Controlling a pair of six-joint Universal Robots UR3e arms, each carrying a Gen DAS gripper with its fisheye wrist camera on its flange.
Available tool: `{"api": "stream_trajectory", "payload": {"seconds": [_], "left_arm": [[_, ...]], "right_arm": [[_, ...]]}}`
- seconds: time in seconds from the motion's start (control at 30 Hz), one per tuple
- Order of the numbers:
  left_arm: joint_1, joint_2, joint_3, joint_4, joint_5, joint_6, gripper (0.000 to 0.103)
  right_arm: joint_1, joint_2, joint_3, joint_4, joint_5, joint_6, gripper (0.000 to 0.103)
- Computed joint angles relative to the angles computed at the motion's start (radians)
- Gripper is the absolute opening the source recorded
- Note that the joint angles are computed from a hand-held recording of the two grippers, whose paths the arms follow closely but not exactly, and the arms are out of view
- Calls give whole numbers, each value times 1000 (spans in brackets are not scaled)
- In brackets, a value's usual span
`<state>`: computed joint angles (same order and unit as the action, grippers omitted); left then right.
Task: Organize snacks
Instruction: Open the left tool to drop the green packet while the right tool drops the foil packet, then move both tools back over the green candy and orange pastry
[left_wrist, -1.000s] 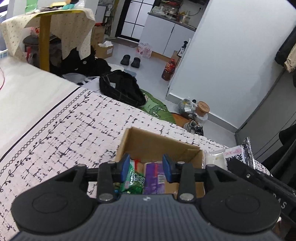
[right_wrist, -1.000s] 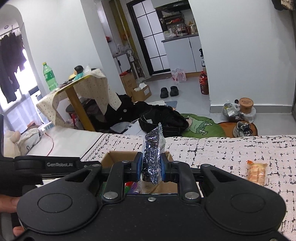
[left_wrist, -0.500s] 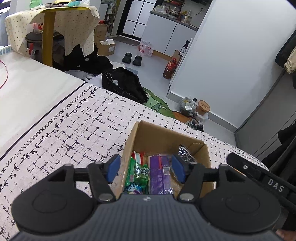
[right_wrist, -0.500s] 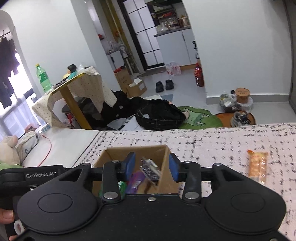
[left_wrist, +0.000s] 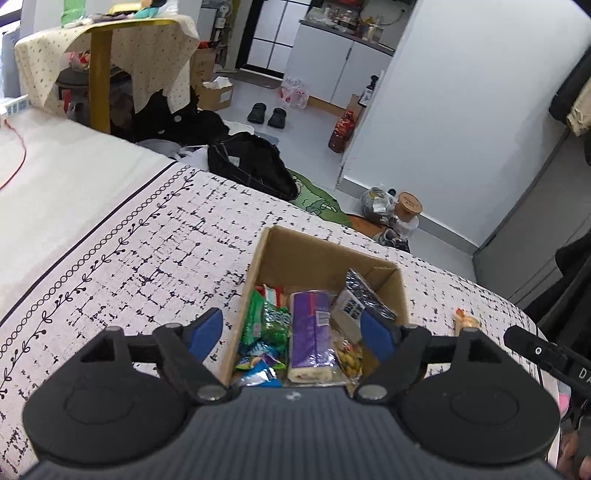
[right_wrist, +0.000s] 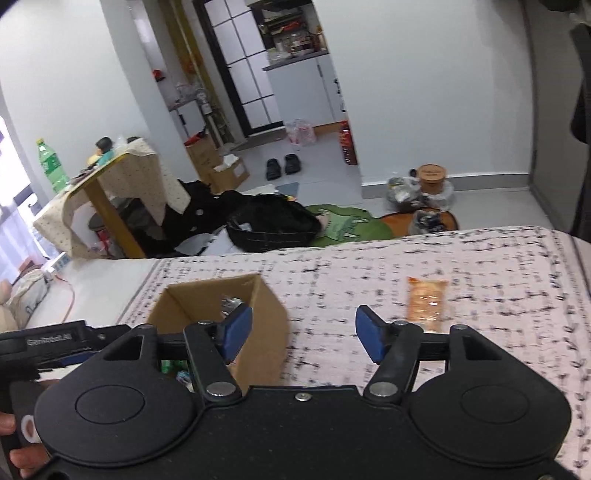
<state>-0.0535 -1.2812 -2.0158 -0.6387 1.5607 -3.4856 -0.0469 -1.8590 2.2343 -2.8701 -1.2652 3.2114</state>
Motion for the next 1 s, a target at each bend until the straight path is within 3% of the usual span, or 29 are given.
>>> {"api": "stream_trajectory", "payload": {"seconds": [0.4, 0.6, 0.73, 1.0], "left_arm": [[-206, -88, 118, -14, 89, -47, 91], [-309, -171, 173, 18, 123, -57, 92], [-365, -244, 209, 46, 126, -81, 92], [-461, -381, 290, 90, 147, -90, 91]], "right_arm": [[-233, -266, 105, 210, 115, -126, 76], [-420, -425, 179, 358, 247, -245, 78], [-564, -553, 213, 525, 341, -370, 78], [-880, -800, 209, 1017, 528, -679, 78]]}}
